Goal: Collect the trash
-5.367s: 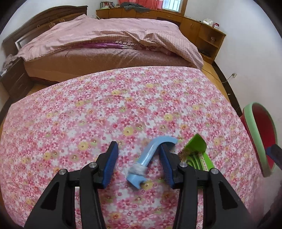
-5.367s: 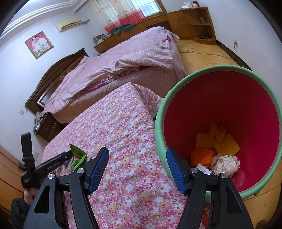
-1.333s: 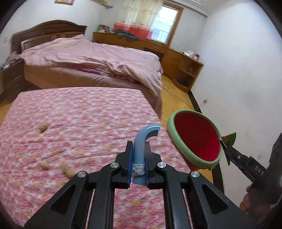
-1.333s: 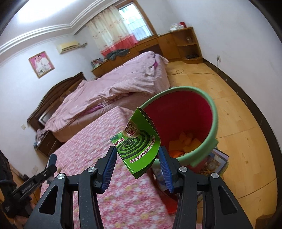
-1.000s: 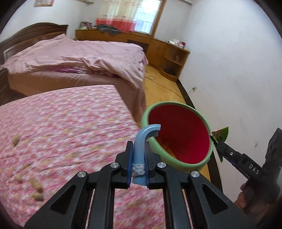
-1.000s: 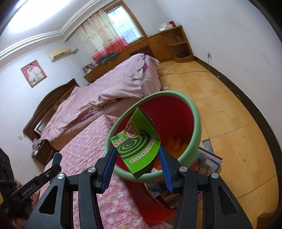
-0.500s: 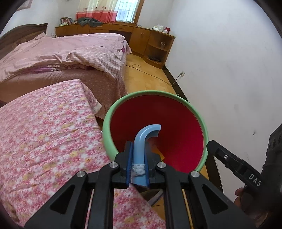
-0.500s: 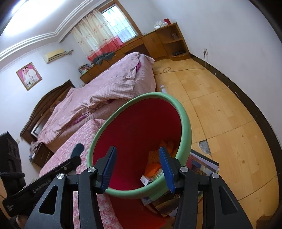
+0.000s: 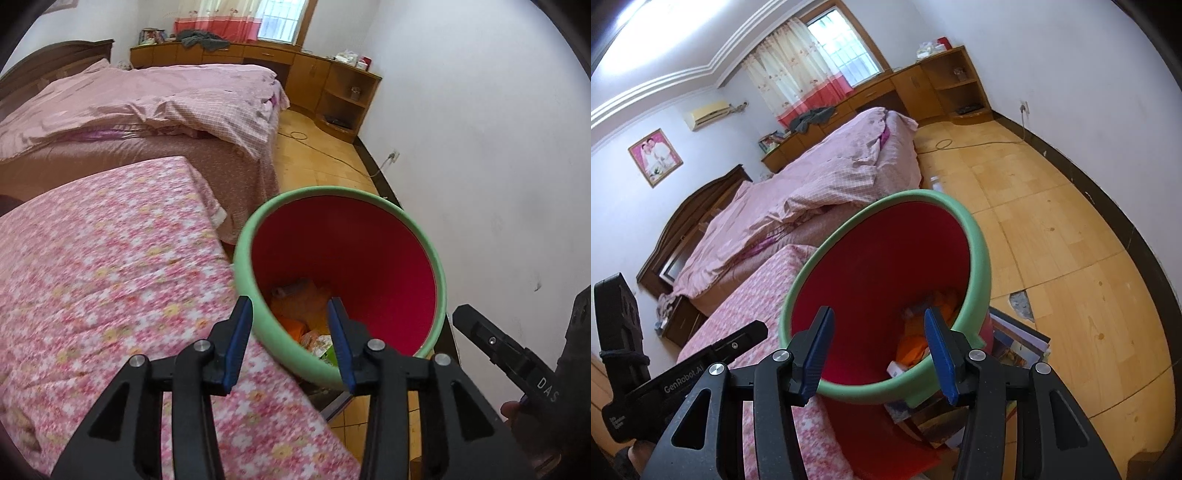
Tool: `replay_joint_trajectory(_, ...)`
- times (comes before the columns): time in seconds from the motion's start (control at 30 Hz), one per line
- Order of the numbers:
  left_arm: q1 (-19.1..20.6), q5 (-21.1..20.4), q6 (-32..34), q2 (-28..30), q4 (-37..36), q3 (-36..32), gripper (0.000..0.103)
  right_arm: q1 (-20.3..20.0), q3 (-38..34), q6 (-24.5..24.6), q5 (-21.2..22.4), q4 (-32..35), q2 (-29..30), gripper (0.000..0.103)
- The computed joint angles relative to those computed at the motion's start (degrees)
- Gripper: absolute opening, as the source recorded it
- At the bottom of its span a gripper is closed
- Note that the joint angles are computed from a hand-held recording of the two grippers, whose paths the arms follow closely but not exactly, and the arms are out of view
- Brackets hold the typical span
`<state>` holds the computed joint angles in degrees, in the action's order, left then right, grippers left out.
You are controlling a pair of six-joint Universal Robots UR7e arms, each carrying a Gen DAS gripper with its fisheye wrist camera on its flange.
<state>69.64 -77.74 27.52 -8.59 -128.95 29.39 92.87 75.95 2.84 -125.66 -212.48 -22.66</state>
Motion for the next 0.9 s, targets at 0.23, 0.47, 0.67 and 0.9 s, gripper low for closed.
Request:
replay_joint_trajectory(0.23, 0.3, 1.9, -1.0, -6.9, -6.0, 9.9, 0.042, 2.1, -0.1, -1.0, -0.5, 0.0, 0.6, 0.059)
replay_joint_trajectory(0.47, 1.2, 4.3, -1.6, -14.2, -13.2, 19.3, 0.044, 5.2, -2.3, -3.9, -2.1, 1.7, 2.5, 0.062)
replay_joint_trajectory(0.67, 2.3, 6.4, -3.0, -20.1, -19.7, 26.6, 0.044, 7.7, -3.3, -5.5, -0.8, 2.2, 4.3, 0.063)
replay_joint_trajectory(0.9, 4.1, 7.4, -2.3, -26.5, -25.8, 34.0, 0.044, 10.5, -5.8, -8.7, -0.2, 3.0, 6.8, 0.064)
